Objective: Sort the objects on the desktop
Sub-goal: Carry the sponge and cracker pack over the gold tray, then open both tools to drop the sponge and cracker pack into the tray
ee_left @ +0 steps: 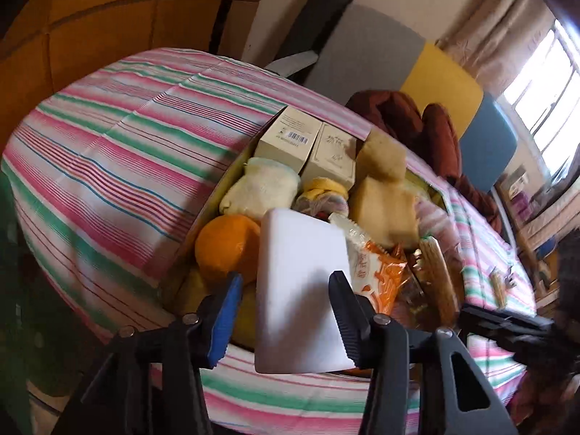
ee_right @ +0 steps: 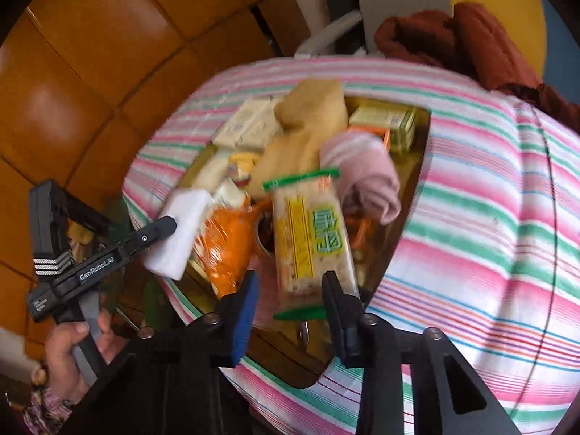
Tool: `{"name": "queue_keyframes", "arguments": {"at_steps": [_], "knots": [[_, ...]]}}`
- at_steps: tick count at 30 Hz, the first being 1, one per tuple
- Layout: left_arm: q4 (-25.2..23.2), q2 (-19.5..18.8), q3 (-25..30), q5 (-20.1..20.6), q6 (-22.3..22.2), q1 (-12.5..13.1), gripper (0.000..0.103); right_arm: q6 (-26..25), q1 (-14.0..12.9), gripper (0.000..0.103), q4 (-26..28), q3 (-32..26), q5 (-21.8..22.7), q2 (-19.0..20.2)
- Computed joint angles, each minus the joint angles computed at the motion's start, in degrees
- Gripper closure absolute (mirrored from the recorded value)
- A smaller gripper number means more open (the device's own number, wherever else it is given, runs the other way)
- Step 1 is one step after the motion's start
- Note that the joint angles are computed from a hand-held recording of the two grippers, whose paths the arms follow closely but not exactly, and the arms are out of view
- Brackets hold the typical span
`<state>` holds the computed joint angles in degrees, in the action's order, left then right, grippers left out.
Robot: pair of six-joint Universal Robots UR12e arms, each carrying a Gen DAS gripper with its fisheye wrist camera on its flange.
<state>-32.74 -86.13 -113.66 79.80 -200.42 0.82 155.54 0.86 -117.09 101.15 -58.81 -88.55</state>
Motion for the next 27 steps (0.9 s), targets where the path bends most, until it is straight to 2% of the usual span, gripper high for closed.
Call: {"name": "queue_keyframes", "arguments": {"at_steps": [3,5,7,10,12,16,19,21,23,27], "knots": [[0.4,-1.5,1.0,4.2,0.7,-1.3,0.055,2.1,0.8,0.068,-4.2,0.6,-2.2,1.1],[2.2,-2.0,0.9,2.5,-0.6,-1.1,0.055,3.1,1.0,0.068,-7.0,0.7,-2.4,1.5],[3.9,-2.4,0.7,2.8,-0.1,-1.1,0.054,3.6,1.2,0.068,-7.4,0.3,-3.0,1.9],[3.6,-1.3,-0.1,0.4,-1.3,0.2,0.054,3.4,-0.4,0.066,-5.1,0.4,1.6,1.2],[4.5,0.0,-1.0,2.0,-1.9,0.4,0.049,3.3,-1.5,0.063,-5.7,1.3,3.9,0.1],[7.0,1.2,-2.0,4.3,-2.9,0.3,0.048,4.5,-2.3,0.062,-8.9,2.4,4.0,-1.0],[3.1,0.5,-0.8,4.5,-1.0,-0.1,0.05,5.4,-1.8,0.061,-8.9,1.7,4.0,-0.3],[-1.7,-0.6,0.4,4.1,1.7,-0.7,0.051,5.2,-1.2,0.062,-8.5,1.2,3.8,0.2],[-0.4,-0.9,0.1,5.2,2.6,-1.6,0.051,3.6,-0.6,0.067,-7.3,0.7,3.6,0.7],[-0.4,-0.1,-0.2,2.7,0.2,-0.6,0.052,2.9,0.5,0.069,-5.5,-0.1,1.1,1.9]]}}
